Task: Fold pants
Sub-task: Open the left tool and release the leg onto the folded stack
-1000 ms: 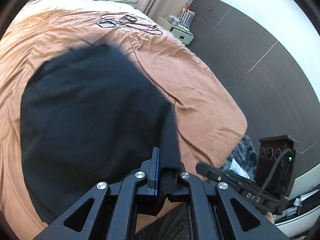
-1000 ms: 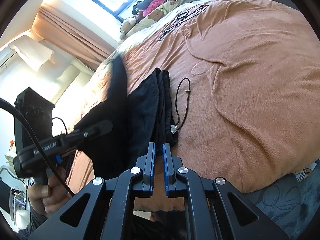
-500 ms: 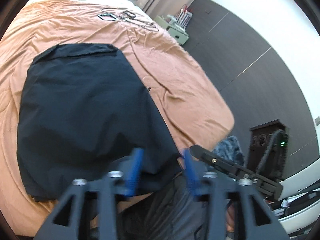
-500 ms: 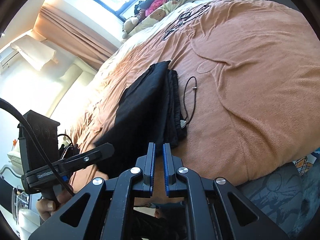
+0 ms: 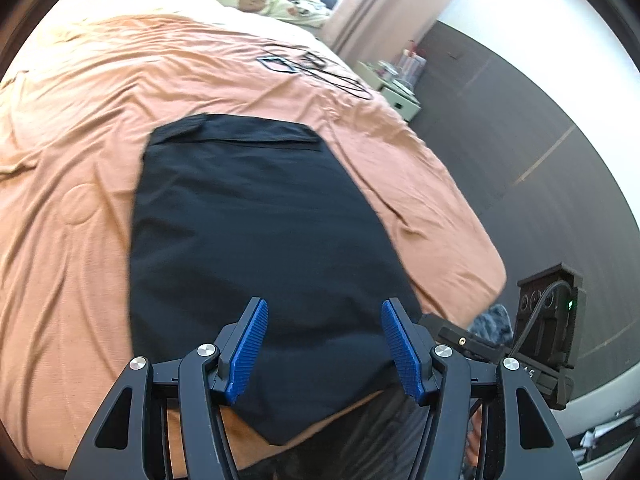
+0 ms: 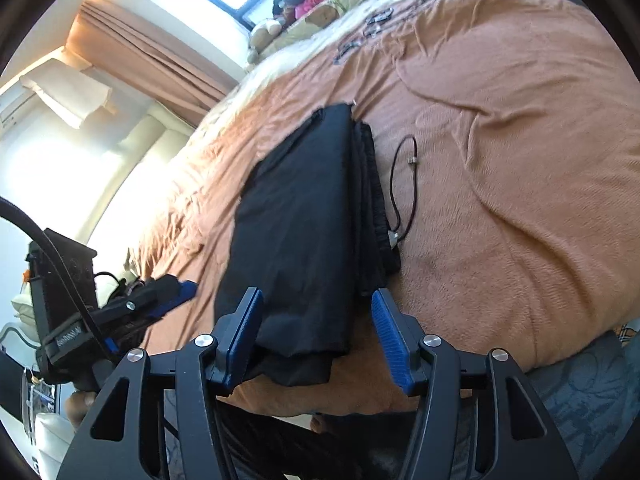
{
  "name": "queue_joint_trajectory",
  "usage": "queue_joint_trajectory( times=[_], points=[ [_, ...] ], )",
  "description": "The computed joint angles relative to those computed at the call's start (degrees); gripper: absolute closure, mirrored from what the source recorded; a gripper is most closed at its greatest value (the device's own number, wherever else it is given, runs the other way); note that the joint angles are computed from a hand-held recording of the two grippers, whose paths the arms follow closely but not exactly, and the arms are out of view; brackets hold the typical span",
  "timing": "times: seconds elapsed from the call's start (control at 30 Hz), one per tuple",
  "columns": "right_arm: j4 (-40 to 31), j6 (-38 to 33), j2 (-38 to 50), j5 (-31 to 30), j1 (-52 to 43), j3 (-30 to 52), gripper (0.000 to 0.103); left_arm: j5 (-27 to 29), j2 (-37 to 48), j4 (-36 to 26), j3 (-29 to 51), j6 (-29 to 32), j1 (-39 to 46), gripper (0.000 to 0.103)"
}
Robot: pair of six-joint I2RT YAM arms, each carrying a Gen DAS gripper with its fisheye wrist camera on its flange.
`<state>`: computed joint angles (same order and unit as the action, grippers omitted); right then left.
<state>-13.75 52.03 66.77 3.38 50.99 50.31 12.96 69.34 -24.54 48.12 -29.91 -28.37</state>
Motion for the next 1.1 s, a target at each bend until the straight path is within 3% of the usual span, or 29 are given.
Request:
queue_joint_trajectory(
  times=[0.03, 0.1, 0.17, 0.23, 0.57, 0.8, 0.97, 1.03, 1.1],
  points=[
    [0.56, 0.34, 0.90, -0.47, -0.02, 0.06, 0.056, 0.42, -0.27, -0.05, -0.49, 0.24, 1.04, 0.041],
    [1.37, 0.60, 2.60, -1.83, -0.30, 0.15, 0.084, 1.18, -0.89, -0.17, -1.58, 0.71, 3.33, 0.041],
    [1.28, 0.57, 3.66, -1.76, -0.01, 0.35, 0.098, 1.70, -1.01, -0.04, -2.38, 0.97, 5.10, 0.041],
    [1.01, 0.62, 3.76, -0.74, 0.27, 0.01, 0.100, 2.37, -1.37, 0.22, -3.45, 1.07, 6.82, 0.041],
    [-7.53, 5.11, 5.17, 5.74, 3.61, 3.85, 0.100, 5.44, -6.29, -0.10, -9.56, 1.65, 13.27, 0.041],
    [-17.44, 6.67, 0.82, 11.92, 8.37, 9.22, 0.096, 5.20, -13.07, -6.37, -8.79, 2.52, 14.69, 0.041],
    [-17.01, 3.68, -3.28, 12.97, 9.09, 9.10, 0.095, 3.51, -13.40, -9.48, -5.87, 2.73, 13.99, 0.040],
    [-15.45, 2.03, -3.72, 10.25, 7.11, 8.45, 0.092, 2.99, -13.22, -10.12, -4.61, 2.41, 14.13, 0.040],
    [-15.66, 0.15, -3.71, 7.44, 4.57, 8.80, 0.072, 3.93, -12.52, -10.15, -3.94, 2.55, 15.15, 0.039]
  ],
)
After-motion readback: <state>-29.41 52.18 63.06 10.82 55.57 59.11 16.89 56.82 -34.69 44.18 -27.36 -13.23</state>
